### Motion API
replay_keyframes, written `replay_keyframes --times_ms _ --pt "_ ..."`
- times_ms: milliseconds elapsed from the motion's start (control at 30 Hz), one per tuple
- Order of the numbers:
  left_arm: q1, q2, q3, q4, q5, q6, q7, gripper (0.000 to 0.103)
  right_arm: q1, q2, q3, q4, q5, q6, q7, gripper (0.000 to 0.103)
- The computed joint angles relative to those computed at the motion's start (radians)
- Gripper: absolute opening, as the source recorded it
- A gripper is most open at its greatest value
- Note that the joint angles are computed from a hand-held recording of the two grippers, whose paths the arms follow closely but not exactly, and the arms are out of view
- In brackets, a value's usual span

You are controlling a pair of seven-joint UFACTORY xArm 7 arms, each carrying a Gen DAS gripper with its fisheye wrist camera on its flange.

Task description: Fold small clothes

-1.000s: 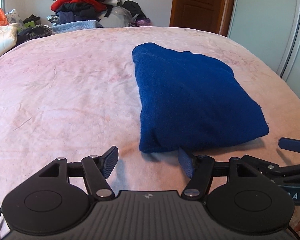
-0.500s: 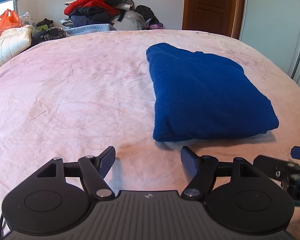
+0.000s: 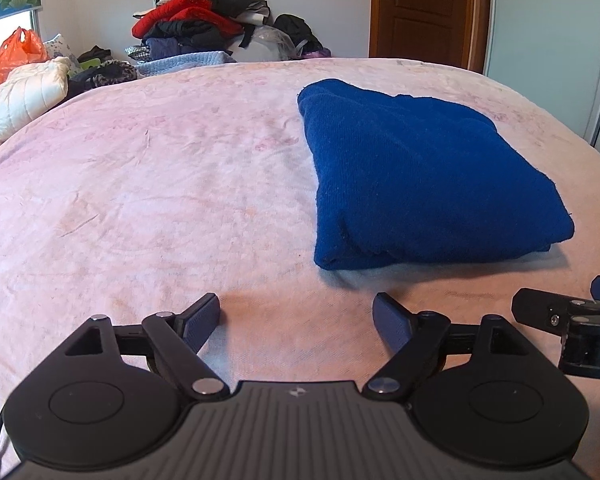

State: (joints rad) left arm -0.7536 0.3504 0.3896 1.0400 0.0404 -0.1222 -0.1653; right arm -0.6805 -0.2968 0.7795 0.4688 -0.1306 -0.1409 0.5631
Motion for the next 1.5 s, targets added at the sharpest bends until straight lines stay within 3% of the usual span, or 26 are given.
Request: replay_keyframes --times_ms 167,400,900,1500 --pt "-0.055 0.023 0.058 -0.002 -0.022 -0.024 0.005 0.094 -0.135 0.002 0.133 0.008 -0.02 -0.004 0.003 0.103" --pt "-0.103 0.044 0.092 -0.022 -0.119 -0.08 0.064 0.099 -0.398 -0.081 0.418 -0.01 -0.003 -0.092 -0.01 0.103" --pt "-0.038 0.034 -0.007 -0.027 -0.288 -0.101 0.222 0.102 -0.417 -0.085 0.448 -0.014 0.042 -0.109 -0.039 0.103" --pt "-0.03 0.033 -0.031 -0.023 -0.362 -0.102 0.293 0.102 -0.419 -0.087 0.451 -0.015 0.041 -0.11 -0.036 0.103"
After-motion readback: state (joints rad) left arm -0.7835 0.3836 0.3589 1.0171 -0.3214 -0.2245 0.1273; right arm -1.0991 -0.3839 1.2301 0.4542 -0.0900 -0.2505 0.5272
